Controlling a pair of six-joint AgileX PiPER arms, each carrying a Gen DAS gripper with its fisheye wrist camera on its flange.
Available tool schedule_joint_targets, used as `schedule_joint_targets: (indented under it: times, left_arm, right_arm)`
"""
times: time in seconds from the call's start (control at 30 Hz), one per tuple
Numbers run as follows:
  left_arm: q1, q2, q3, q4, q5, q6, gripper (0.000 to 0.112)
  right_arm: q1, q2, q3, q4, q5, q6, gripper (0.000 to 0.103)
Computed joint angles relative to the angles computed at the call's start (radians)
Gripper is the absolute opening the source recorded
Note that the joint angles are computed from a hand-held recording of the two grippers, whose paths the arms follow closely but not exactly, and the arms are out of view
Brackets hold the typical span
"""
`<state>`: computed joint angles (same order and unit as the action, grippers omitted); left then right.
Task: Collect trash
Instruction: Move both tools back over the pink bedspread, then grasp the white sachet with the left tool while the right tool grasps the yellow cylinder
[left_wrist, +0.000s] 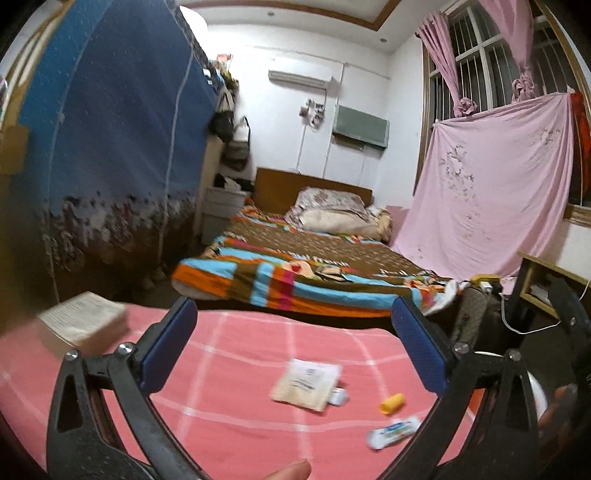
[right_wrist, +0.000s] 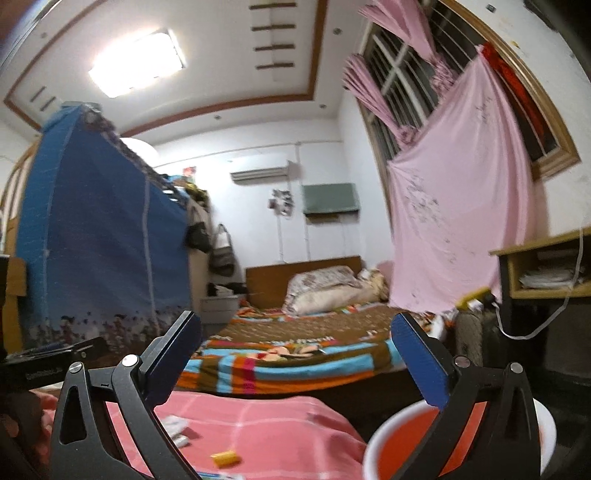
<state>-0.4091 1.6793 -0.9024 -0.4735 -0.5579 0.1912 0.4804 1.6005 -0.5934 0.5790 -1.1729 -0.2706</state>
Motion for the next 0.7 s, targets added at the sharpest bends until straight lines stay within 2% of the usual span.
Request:
schedule_joint_targets:
  times: [0.07,0.17,0.33,0.5,0.6,0.7]
  left_arm:
    - [0.023,-0.009,0.033,0.039,-0.048,-0.011,0.088]
    - [0.051,-0.012,0.055,0.086,-0.077,-0.025,0.088]
    - [0.083,0.001,0.062,0.128,-0.079,-0.034,0.088]
    - [0.13,0.023,0.021,0.262,0.028,-0.116,0.088]
    - [0.148,0.056,-0.045,0.359,0.154,-0.187,0.088]
    - [0.164,0.097,-0.124,0.474,0.284,-0.301,0.088]
  right_arm:
    - [0.021,0.017,-0.011,-0.011,-0.012,-0.013,0.103]
    - [0.037,0.043,-0.032,-0.031,-0.008,-0.041,0.103]
    - [0.039,0.076,-0.095,-0.014,0.1,-0.109,0.103]
    - [-0.002,0.087,-0.161,-0.005,0.277,-0.122,0.103]
    - [-0.013,0.094,-0.209,0.058,0.384,-0.177,0.103]
    - [-0.04,0.113,-0.285,0.146,0.561,-0.274,0.103]
